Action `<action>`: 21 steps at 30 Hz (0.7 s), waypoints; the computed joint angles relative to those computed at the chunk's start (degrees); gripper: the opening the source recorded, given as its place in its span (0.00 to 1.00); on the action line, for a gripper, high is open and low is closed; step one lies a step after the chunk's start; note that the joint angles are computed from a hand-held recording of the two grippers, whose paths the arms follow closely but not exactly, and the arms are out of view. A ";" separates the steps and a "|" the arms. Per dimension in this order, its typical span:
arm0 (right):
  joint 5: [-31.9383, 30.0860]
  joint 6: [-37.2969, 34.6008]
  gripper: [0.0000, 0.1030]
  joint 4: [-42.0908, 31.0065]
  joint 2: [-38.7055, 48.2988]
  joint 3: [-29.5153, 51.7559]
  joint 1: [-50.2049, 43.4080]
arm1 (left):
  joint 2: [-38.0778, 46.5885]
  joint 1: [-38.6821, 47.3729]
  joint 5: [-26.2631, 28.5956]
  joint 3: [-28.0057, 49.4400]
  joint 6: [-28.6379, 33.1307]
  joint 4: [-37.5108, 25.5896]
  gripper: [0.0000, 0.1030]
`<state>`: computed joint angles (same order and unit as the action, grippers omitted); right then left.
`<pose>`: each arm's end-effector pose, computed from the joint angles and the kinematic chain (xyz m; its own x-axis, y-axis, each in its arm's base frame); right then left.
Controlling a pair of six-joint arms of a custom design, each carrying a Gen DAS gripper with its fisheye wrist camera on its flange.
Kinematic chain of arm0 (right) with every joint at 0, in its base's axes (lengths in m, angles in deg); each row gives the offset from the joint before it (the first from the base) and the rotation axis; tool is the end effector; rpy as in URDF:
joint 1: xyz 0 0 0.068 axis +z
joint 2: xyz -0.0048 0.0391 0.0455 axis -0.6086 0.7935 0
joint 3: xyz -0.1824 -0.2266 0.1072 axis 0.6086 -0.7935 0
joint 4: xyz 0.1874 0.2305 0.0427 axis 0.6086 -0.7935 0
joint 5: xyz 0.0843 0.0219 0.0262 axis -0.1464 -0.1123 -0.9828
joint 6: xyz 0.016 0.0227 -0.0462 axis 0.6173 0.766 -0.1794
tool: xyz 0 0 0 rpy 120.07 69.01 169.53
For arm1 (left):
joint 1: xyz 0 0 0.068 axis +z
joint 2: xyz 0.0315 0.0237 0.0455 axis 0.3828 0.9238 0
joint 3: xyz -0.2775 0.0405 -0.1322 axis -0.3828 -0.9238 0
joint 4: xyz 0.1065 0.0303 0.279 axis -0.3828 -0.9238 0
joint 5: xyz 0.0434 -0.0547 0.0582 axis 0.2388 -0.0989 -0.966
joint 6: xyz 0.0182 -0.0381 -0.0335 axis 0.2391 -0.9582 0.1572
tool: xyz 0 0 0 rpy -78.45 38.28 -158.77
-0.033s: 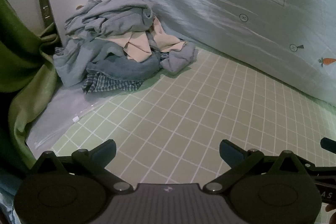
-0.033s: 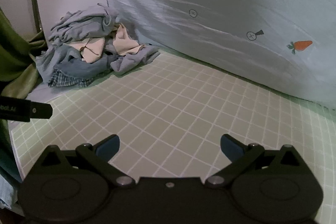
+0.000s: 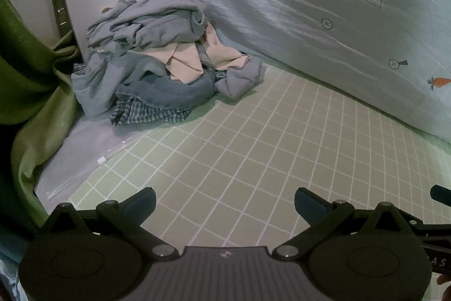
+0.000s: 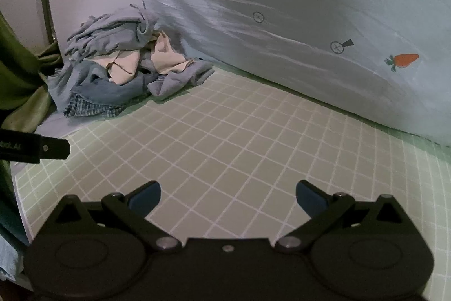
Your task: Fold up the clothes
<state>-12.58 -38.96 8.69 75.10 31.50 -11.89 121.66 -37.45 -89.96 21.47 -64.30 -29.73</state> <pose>0.3214 0.1713 0.1702 -0.3313 -0.5495 -0.7670 -0.8644 0.5027 0.0132 0.1520 -0.2197 0.1868 -0.3717 -0.6166 -0.6939 -0.8563 0.5164 -0.0002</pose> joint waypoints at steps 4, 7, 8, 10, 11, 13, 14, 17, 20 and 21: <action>0.09 0.06 1.00 -0.80 -0.92 -0.25 0.32 | -0.02 0.40 0.05 0.00 0.49 0.40 1.00; -0.14 0.14 1.00 -0.90 -0.17 0.39 0.20 | -0.04 0.72 0.08 -0.01 0.88 0.71 1.00; -0.31 0.09 1.00 -0.72 0.12 0.50 0.15 | -0.04 0.82 0.09 -0.01 1.01 0.81 1.00; -0.96 -0.52 1.00 -0.63 1.13 1.10 -0.38 | -0.14 0.97 0.06 -0.22 1.17 1.12 1.00; -1.04 -0.81 1.00 -0.61 1.48 1.38 -0.54 | -0.12 1.07 0.04 -0.35 1.32 1.32 1.00; -0.09 -0.21 1.00 -0.48 0.43 0.62 -0.01 | 0.03 1.11 0.02 -0.67 1.45 1.75 1.00; -0.10 -0.30 1.00 -0.61 0.58 0.80 -0.05 | 0.08 1.14 0.06 -0.78 1.48 1.95 1.00; 0.15 -0.31 1.00 -0.47 0.77 0.80 0.00 | 0.06 1.26 0.19 -0.97 1.71 2.38 1.00; 0.56 -0.33 1.00 -0.15 1.06 0.78 0.19 | 0.06 1.29 0.25 -1.19 1.82 2.78 1.00; 0.61 -0.31 1.00 -0.09 1.15 0.81 0.22 | 0.01 1.31 0.26 -1.27 1.86 2.86 1.00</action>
<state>-11.97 -39.27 8.60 76.25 32.30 -11.67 121.66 -36.14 -89.70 20.21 -62.43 -26.87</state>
